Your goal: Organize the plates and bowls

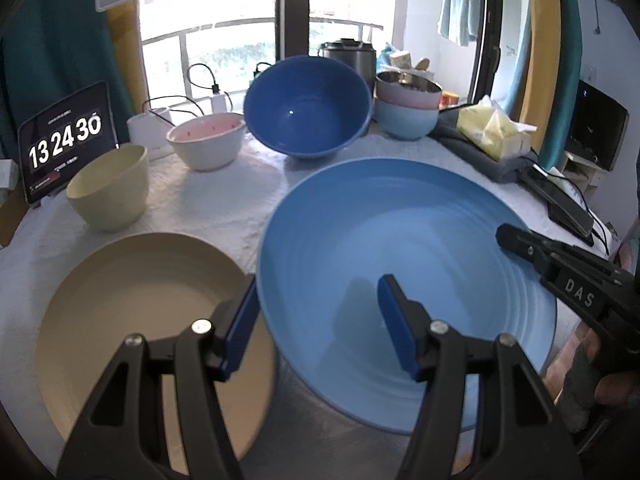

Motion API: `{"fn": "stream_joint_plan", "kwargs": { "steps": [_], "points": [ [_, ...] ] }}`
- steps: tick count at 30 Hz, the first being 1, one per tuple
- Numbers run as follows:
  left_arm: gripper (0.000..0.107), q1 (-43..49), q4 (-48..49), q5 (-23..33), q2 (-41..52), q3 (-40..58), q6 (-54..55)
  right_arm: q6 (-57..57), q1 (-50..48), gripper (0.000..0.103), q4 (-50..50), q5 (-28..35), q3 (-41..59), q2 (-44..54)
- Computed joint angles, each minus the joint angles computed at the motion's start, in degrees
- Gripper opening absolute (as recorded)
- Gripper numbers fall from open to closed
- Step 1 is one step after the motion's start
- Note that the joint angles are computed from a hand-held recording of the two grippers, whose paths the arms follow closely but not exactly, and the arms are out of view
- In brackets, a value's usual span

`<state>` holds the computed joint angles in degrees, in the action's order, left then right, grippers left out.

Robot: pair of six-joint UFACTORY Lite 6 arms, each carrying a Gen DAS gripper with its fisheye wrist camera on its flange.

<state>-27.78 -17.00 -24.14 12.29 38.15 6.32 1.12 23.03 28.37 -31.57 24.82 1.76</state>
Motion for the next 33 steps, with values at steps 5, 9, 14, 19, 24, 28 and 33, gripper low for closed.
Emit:
{"fn": "stream_joint_plan", "kwargs": {
  "steps": [5, 9, 14, 19, 24, 28, 33],
  "points": [
    [0.061, 3.0, 6.3, -0.5, -3.9, -3.6, -5.2, -6.9, 4.6, 0.012, 9.3, 0.5, 1.2, -1.2],
    [0.061, 5.4, 9.6, -1.2, -7.1, -6.5, -7.8, -12.1, 8.2, 0.012, 16.1, 0.6, 2.5, -1.5],
    [0.061, 9.4, 15.5, -1.6, -11.4, -10.3, -12.3, -17.1, 12.2, 0.013, 22.8, 0.7, 4.7, -1.0],
    [0.061, 15.1, 22.8, -2.0, -14.6, -13.2, -17.3, -21.0, 16.1, 0.013, 27.9, 0.6, 8.9, 2.1],
    [0.061, 21.3, 31.2, -3.1, -16.5, -15.1, -22.8, -24.5, 19.4, 0.013, 31.8, 0.6, 13.6, 5.8],
    [0.061, 26.4, 38.0, -4.5, -17.1, -16.0, -27.1, -27.6, 21.3, 0.013, 35.0, 0.8, 17.1, 8.4],
    [0.061, 32.4, 45.4, -6.5, -16.8, -16.6, -31.3, -32.1, 23.7, 0.014, 39.5, 0.9, 21.9, 12.0]
  ]
}}
